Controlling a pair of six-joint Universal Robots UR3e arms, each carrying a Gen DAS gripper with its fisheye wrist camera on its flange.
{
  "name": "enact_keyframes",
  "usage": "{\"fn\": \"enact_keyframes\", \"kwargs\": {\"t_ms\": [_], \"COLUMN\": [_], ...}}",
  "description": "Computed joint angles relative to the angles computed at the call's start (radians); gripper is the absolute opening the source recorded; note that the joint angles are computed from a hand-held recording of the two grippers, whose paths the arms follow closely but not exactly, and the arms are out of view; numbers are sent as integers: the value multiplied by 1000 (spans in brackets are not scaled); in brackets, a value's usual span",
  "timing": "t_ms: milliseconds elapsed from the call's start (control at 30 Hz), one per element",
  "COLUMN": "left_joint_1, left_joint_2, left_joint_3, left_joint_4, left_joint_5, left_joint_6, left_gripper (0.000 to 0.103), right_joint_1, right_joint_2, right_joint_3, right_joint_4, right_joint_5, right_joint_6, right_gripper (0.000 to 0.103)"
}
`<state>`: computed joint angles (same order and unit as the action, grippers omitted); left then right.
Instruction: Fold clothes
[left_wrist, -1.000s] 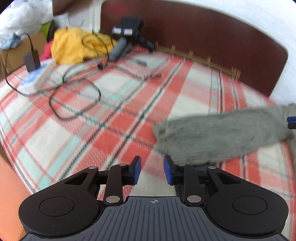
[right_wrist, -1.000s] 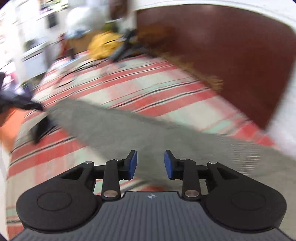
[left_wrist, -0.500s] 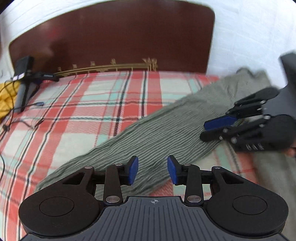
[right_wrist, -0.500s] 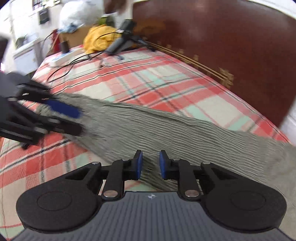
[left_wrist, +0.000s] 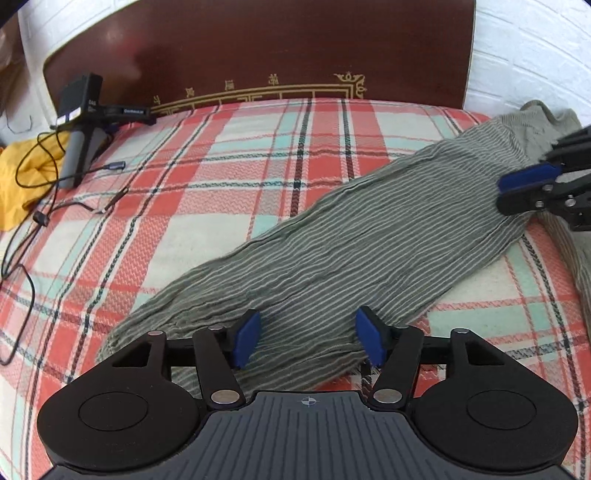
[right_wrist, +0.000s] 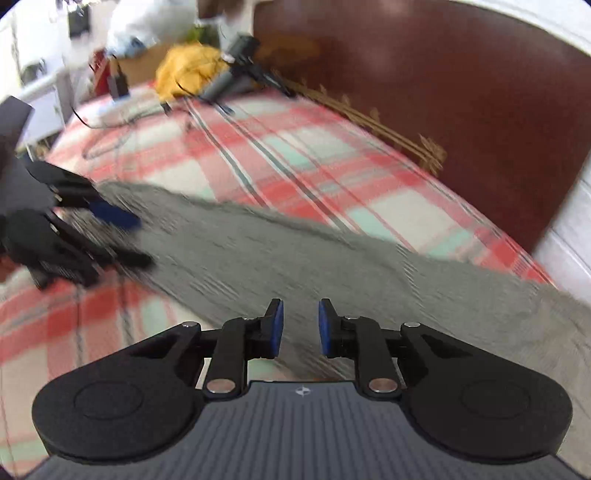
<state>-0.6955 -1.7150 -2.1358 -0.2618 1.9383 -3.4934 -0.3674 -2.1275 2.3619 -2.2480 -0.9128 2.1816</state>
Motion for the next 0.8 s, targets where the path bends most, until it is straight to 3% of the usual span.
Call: {"fn": "enact_keyframes", "kwargs": {"t_ms": [67, 133, 233, 300, 467, 667, 800], "left_joint_1": [9, 24, 26, 16, -66, -79, -115], "left_joint_2": [15, 42, 76, 88, -84, -303, -318], "left_joint_3": [-21, -52, -63, -59, 101, 303, 286], "left_joint_4": [8, 18, 16, 66, 208, 136, 172], "left_joint_5": [-2, -10, -12, -37, -58, -82, -37], "left_joint_6": [-5, -13, -28, -44, -8, -10, 34], "left_gripper": [68, 68, 62, 57, 54, 51, 50], "right_joint_1": [84, 67, -24, -66, 34, 138, 192], "right_joint_2": [77, 11, -70, -49, 236, 430, 581], "right_joint_3": [17, 80, -13, -58, -161, -187, -188], "right_joint_4": [-105, -105, 199, 216, -106, -307, -588], "right_joint_5": [-75, -69, -9, 35, 1, -95, -150], "right_joint_6": [63, 3, -166, -162, 119, 169, 275], "right_gripper": [23, 25, 23, 22, 23, 23, 24]}}
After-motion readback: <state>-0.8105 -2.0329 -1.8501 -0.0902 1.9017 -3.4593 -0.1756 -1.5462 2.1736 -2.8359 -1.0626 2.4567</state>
